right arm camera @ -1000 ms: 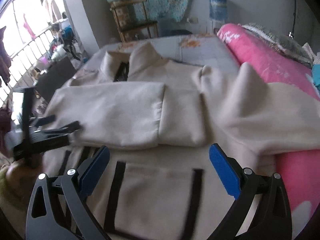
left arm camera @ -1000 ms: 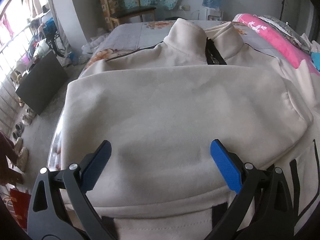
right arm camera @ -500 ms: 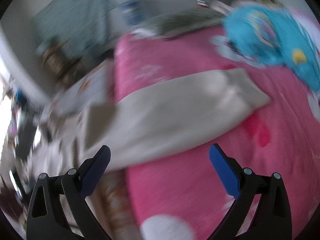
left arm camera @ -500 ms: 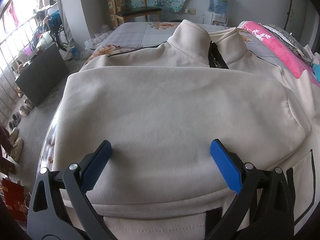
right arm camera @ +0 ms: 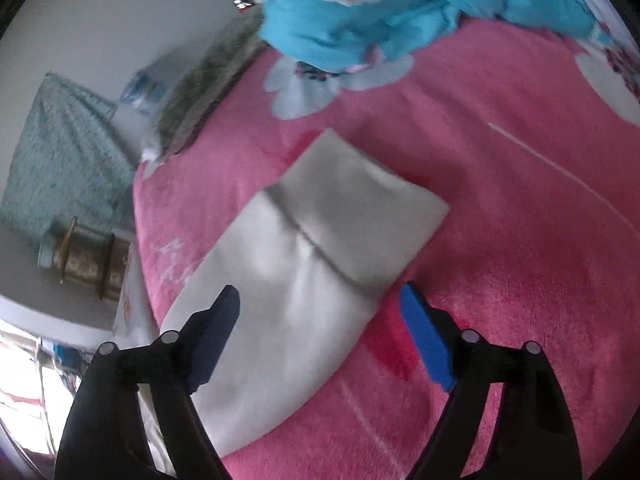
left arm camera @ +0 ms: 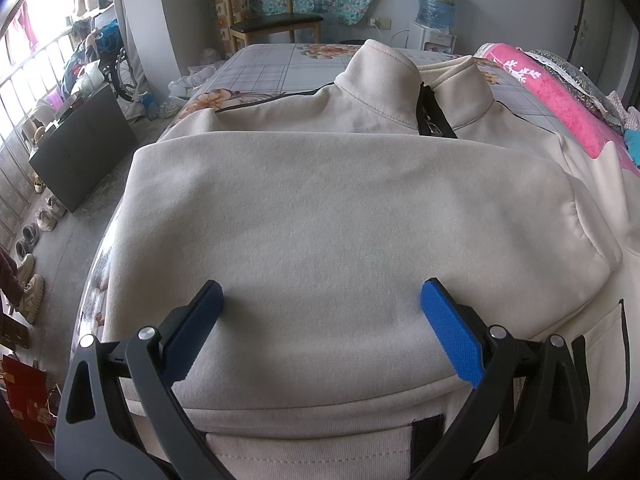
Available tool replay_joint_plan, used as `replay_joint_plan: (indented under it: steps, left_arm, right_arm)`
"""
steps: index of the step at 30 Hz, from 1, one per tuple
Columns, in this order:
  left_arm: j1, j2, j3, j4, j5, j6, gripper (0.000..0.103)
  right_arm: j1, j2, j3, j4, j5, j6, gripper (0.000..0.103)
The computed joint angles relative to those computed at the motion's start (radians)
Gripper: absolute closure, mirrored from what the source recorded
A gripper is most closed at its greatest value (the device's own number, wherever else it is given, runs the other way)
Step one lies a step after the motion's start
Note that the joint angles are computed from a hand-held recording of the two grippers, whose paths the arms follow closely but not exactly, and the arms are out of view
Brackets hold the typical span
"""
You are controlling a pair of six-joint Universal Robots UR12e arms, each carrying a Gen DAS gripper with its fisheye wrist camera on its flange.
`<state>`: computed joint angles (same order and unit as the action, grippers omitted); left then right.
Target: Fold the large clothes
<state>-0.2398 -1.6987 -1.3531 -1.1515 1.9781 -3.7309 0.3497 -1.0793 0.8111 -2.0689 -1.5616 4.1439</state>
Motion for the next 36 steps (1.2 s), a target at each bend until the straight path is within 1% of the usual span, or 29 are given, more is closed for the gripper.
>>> replay_joint_plan:
  steps: [2, 7, 9, 10, 12, 16, 18, 20, 23, 27, 31, 36]
  left_arm:
    - [0.0, 0.0, -0.001, 0.0, 0.0, 0.0, 0.007]
    - [0.001, 0.001, -0.001, 0.0, 0.0, 0.0, 0.007]
    - [0.001, 0.001, -0.002, 0.001, 0.0, 0.001, 0.007]
    - [0.001, 0.001, -0.002, 0.001, 0.0, 0.0, 0.007]
    - [0.001, 0.001, -0.002, 0.002, 0.0, 0.001, 0.007]
    - [0.0, 0.001, -0.002, 0.002, -0.001, 0.0, 0.007]
    - [0.001, 0.001, -0.003, 0.002, 0.0, 0.0, 0.007]
    - [0.0, 0.001, -0.002, 0.002, 0.0, 0.0, 0.007]
    - [0.001, 0.002, -0.003, 0.003, 0.0, 0.0, 0.007]
    - [0.001, 0.002, -0.003, 0.003, 0.0, 0.0, 0.007]
    - [0.0, 0.001, -0.003, 0.004, 0.0, -0.001, 0.007]
    - [0.001, 0.002, -0.004, 0.005, 0.0, 0.0, 0.007]
  right_arm:
    - [-0.004, -0.004, 0.016, -0.007, -0.004, 0.021, 0.029]
    - [-0.014, -0.016, 0.058, -0.059, -0.021, 0.058, 0.044]
    - [-0.018, -0.012, 0.053, -0.053, -0.03, 0.07, 0.056]
    - [-0.02, -0.014, 0.058, -0.054, -0.04, 0.083, 0.058]
    - [-0.021, -0.015, 0.061, -0.056, -0.051, 0.1, 0.066]
    - [-0.013, -0.003, 0.03, -0.005, -0.097, 0.096, 0.076]
    - [-0.005, 0.006, 0.003, 0.032, -0.129, 0.083, 0.084]
    - [0.0, 0.01, -0.01, 0.045, -0.149, 0.075, 0.091]
    - [0.008, 0.024, -0.05, 0.074, -0.185, 0.053, 0.093]
    - [0.026, 0.054, -0.128, 0.125, -0.244, -0.005, 0.093]
    - [0.041, 0.082, -0.198, 0.168, -0.287, -0.059, 0.094]
    - [0.052, 0.096, -0.235, 0.178, -0.314, -0.079, 0.094]
